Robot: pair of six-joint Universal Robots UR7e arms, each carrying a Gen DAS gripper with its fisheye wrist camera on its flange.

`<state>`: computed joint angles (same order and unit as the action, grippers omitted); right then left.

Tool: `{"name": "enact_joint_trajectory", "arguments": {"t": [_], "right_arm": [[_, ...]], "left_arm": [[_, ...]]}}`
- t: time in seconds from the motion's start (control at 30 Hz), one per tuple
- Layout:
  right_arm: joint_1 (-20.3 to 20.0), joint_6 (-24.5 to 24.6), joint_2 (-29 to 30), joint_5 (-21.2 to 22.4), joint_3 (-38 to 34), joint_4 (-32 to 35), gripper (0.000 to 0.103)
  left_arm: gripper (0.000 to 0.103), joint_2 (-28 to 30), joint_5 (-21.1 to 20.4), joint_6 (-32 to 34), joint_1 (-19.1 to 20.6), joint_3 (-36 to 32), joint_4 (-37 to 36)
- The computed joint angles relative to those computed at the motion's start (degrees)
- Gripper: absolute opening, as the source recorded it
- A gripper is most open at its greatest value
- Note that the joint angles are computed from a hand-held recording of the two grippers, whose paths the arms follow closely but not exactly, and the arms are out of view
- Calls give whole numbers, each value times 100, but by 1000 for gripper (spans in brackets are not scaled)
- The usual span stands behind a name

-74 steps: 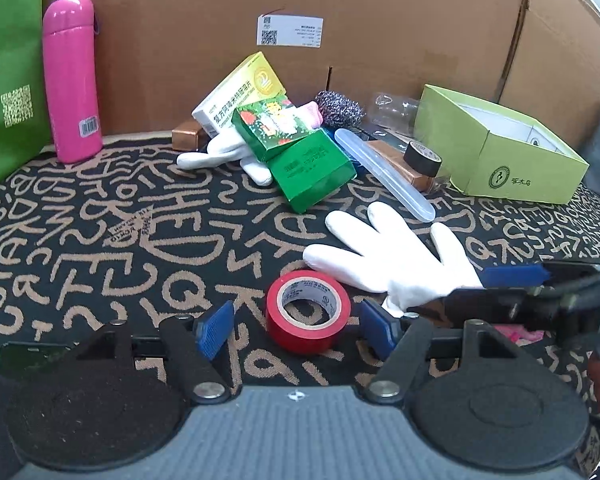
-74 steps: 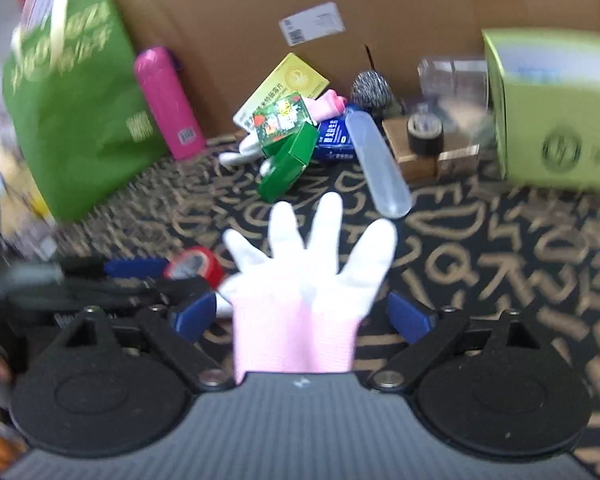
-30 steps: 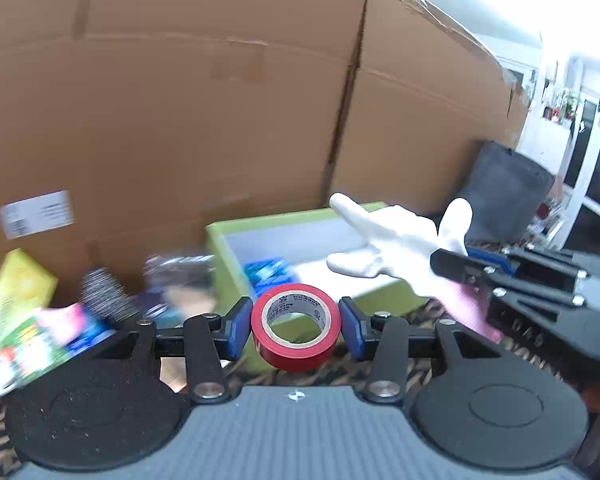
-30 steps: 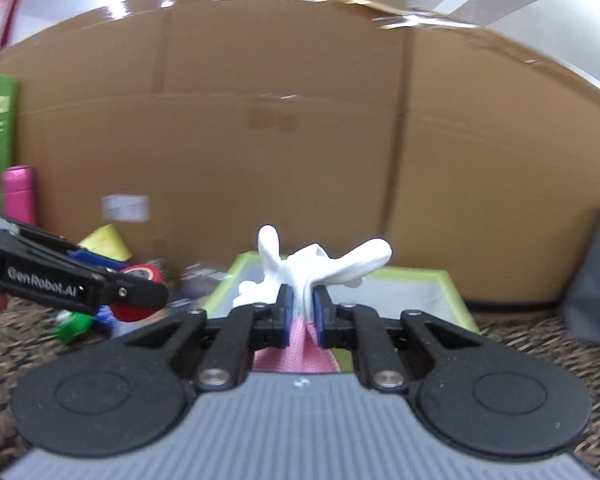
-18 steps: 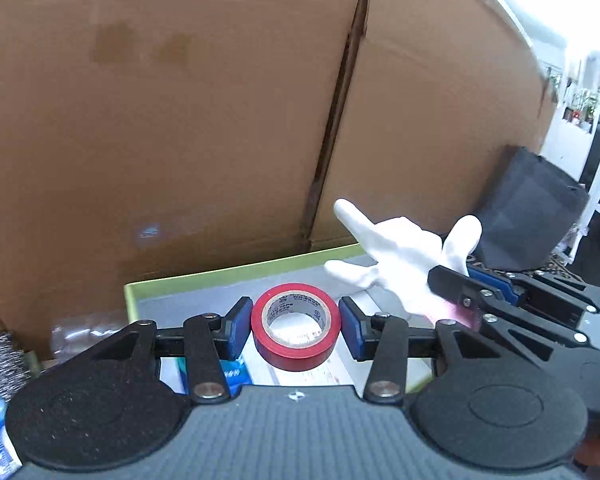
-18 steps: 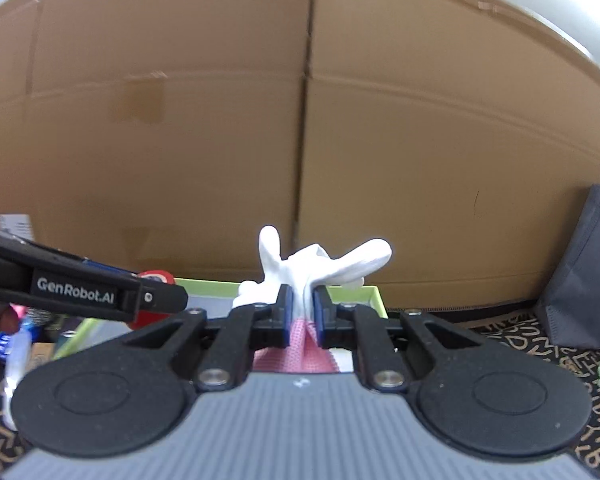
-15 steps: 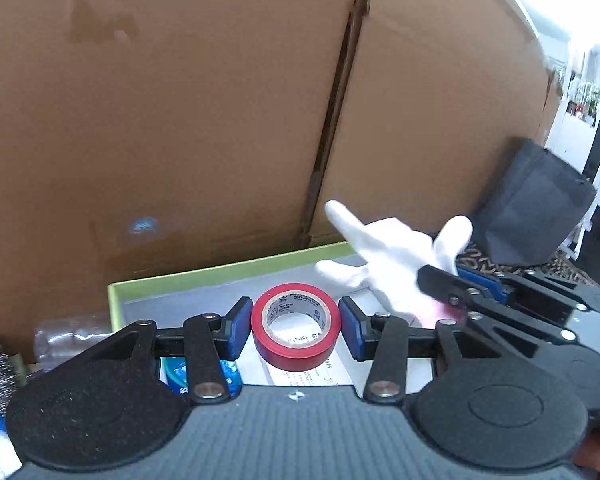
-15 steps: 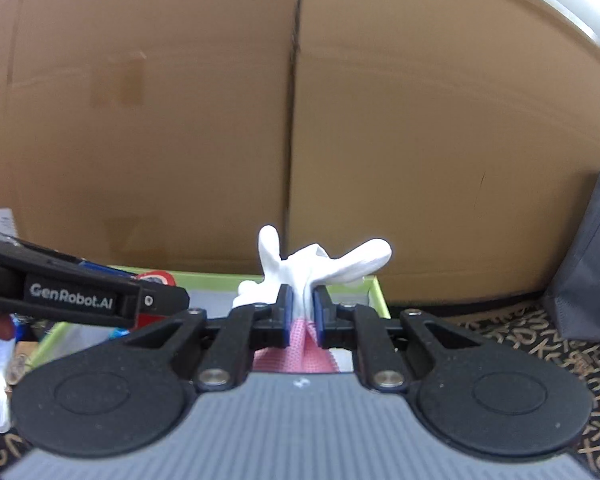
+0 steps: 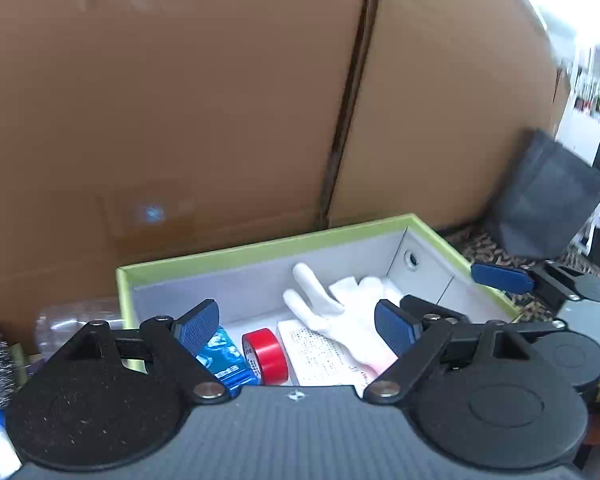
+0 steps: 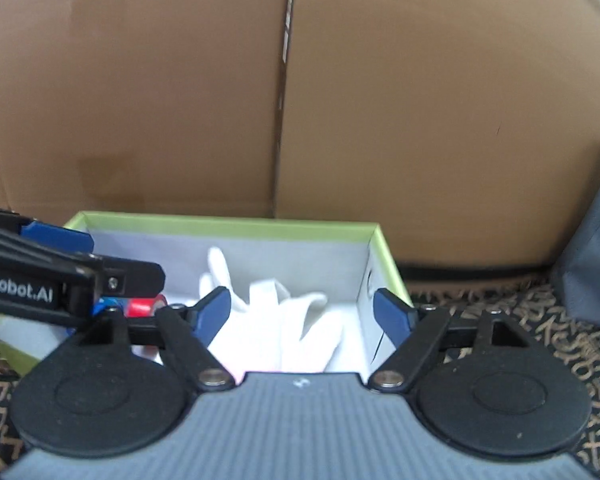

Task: Organize objects
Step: 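Carry glove and red tape into the lime-green box and release both, then grasp the green box with left tool while right tool grasps the clear tube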

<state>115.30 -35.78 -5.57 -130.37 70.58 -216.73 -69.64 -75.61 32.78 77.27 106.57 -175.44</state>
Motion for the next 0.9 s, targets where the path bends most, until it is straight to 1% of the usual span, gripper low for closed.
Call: {"name": "enact_joint_trajectory", "arguments": {"t": [0.07,0.13,0.2,0.27,0.3,0.33,0.37,0.43,0.47,0.5,0.57,0.67,0.7,0.77,0.83,0.9], "right_arm": [[69,-123,-40,49,93,-308,89],[172,-221,-49,30,202,-622,92],[286,-261,-84,16,377,-858,95],[404,-300,-99,26,505,-1017,101],[464,-339,-129,34,439,-953,102],[527,-384,-128,40,490,-1039,103],[591,-423,-112,50,539,-1141,103],[743,-405,-78,6,650,-1203,103],[809,-387,-54,21,710,-1233,103],[859,-368,-37,68,785,-1276,103],[1010,-261,3,125,970,-1322,103],[1188,-59,127,151,1110,-1196,103],[1223,-17,187,163,1136,-1161,103],[1274,110,308,173,1119,-988,103],[1307,398,407,223,1137,-782,103],[1323,762,454,312,1202,-555,103]], "left_arm": [[88,-85,-10,-26,-45,22,-76],[89,-293,-52,-56,-79,187,-186],[91,-586,-182,-104,-63,398,-245],[92,-886,-373,-227,5,608,-322],[92,-1033,-472,-299,58,713,-367],[92,-1183,-497,-360,98,810,-384],[93,-1331,-471,-427,131,923,-429],[96,-1631,-290,-543,189,1205,-595],[98,-1775,-272,-573,250,1334,-662],[99,-1898,-288,-561,338,1464,-754],[99,-2095,-264,-517,514,1681,-927],[99,-2316,-143,-533,788,1880,-1053],[99,-2356,-102,-610,904,1903,-1050],[99,-2502,-97,-802,1142,1847,-794],[99,-2521,-18,-976,1346,1751,-673],[99,-2422,163,-1113,1521,1625,-739]]}}
